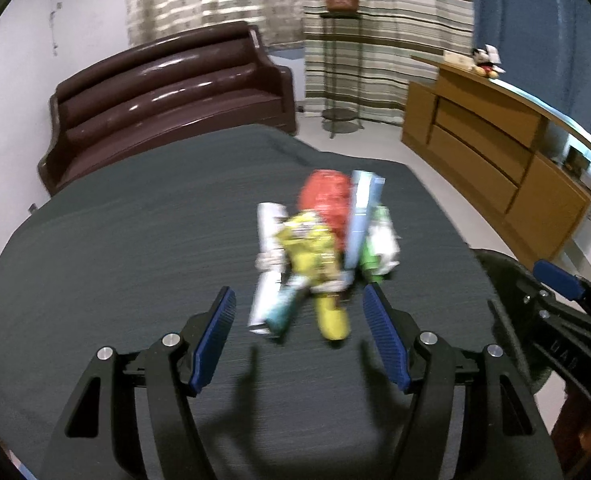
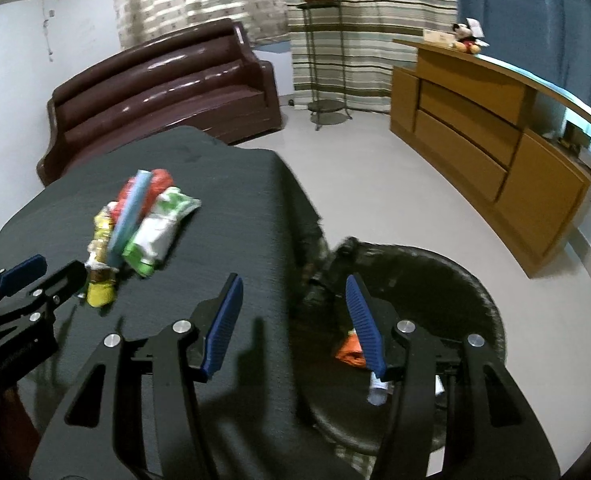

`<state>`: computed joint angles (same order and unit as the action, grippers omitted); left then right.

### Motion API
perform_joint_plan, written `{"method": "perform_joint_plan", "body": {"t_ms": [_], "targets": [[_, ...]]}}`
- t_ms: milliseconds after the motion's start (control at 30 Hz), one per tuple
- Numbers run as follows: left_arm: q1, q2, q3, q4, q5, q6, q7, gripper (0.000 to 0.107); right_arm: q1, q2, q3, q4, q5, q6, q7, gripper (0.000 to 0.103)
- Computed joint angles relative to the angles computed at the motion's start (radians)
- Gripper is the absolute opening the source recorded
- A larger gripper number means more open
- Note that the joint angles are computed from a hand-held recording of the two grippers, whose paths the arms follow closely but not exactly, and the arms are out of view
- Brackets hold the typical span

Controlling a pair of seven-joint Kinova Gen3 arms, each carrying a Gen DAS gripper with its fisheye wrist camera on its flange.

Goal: Collect trash
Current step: 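Return to the pile and grasp the light blue paper roll with the right tool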

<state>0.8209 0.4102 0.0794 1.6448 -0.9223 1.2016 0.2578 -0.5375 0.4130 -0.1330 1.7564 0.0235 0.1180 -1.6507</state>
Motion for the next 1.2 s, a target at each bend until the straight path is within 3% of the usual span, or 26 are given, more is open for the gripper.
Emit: {"method": "perform_joint_plan", "body": {"t_ms": [367,667,867,1000,1200], "targets": [[-0.047,-0.086,0.017,0.147,0.019,0.070,0.117,0.065,-0.153,0.044,0.055,-0.109,0.037,0.050,-0.041,0.051],[-0.111,-0.146,0.057,0.239,0.025,0.086,0.194,0.065,-0.244,0.086,0.091,-0.202,0.086,0.105,-0.090,0.042],[-0.144,-0.163,0.069,0.276,0.031,0.060,0.224,0.065,-0.299,0.117,0.132,-0.254,0.134,0.155,-0.143,0.035],[-0.160,-0.174,0.075,0.295,0.032,0.035,0.236,0.065,-0.319,0.126,0.146,-0.264,0.166,0.176,-0.181,0.021],[-0.172,-0.183,0.080,0.309,0.027,0.007,0.235,0.065,-0.323,0.125,0.147,-0.257,0.201,0.166,-0.214,0.011]]}}
